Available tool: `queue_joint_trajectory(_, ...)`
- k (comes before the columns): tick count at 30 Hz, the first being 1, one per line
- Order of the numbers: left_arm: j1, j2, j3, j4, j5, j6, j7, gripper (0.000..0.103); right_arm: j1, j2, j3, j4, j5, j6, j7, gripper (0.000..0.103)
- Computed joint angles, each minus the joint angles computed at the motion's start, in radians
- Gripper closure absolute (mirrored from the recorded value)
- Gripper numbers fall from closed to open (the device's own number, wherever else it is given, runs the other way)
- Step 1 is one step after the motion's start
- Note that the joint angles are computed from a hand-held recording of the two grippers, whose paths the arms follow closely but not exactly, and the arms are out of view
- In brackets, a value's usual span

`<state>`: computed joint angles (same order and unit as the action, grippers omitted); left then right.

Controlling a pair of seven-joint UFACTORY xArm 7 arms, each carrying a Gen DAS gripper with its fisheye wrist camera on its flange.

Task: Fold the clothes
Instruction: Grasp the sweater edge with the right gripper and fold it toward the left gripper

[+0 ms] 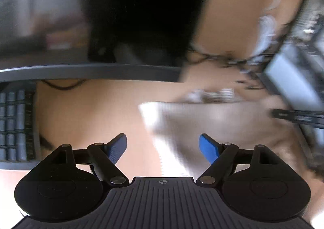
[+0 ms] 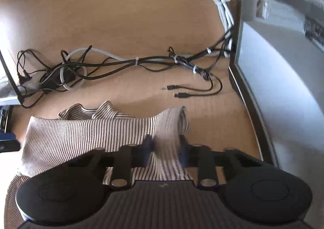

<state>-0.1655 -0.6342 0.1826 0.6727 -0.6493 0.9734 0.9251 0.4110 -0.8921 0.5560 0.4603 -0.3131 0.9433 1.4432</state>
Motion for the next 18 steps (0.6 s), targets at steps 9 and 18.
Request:
queue_joint_trajectory(9,0.001,-0.121,-0.044,-0.131,0.115,-0.087,0.115,0.015,-0.030,-0.007,0.043,0.091,-0.044,0.011,-0.020,0.090)
queue_joint_trajectory(18,0.026,-0.056,-0.014,-0.099,0.204,-0.168,0.055,0.017,0.026,0.041,0.044,0.036,-0.002,0.103,-0.003,0.066)
